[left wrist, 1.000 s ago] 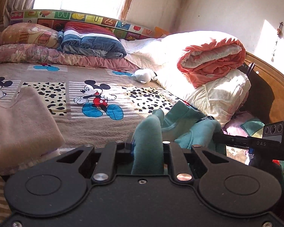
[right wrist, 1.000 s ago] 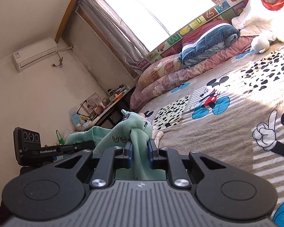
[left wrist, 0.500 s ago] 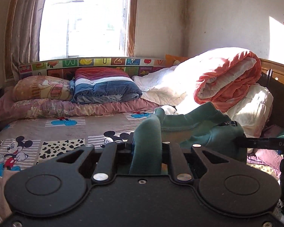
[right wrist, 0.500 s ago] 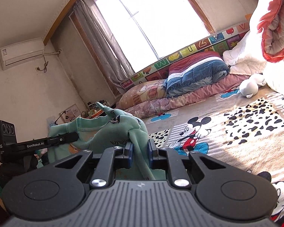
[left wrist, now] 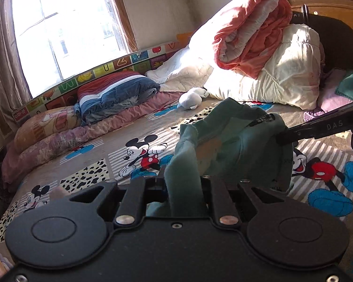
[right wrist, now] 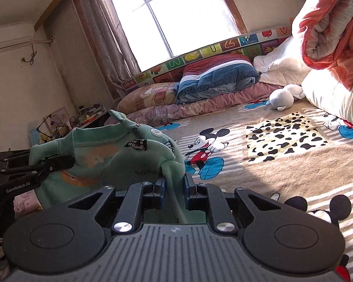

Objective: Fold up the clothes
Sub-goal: 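Lift the sweatshirt with both grippers and shake it out flat onto the bed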

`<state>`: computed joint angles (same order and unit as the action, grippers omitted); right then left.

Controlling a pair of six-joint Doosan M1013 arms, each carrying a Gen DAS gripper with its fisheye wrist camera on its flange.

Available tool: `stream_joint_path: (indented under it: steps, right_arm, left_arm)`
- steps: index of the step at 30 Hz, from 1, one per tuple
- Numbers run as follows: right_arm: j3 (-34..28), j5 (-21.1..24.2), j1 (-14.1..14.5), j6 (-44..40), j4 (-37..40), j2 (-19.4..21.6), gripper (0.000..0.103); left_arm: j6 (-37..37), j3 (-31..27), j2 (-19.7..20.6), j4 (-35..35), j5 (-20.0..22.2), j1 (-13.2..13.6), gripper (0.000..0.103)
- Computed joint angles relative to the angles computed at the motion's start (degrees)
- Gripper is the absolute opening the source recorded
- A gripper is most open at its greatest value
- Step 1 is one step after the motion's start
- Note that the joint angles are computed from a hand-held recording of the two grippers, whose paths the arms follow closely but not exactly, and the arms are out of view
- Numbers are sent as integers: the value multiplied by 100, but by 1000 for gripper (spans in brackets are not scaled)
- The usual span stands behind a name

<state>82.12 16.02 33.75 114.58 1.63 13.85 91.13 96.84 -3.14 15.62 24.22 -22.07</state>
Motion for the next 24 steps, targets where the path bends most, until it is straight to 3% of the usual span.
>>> stream_joint_path:
  steps: [7, 14, 24]
  right_arm:
    - [898, -28, 295, 796, -575, -425, 17]
    - [1327, 101, 586, 1602, -1147, -632, 17]
    - [1588, 973, 1025, 2158, -1756, -706, 19]
  left_arm:
    - [-124, 530, -379, 359, 450, -314, 14]
    - [-415, 874, -666, 755, 981, -693, 14]
    - [-942, 1409, -928, 941, 1566, -1137, 15]
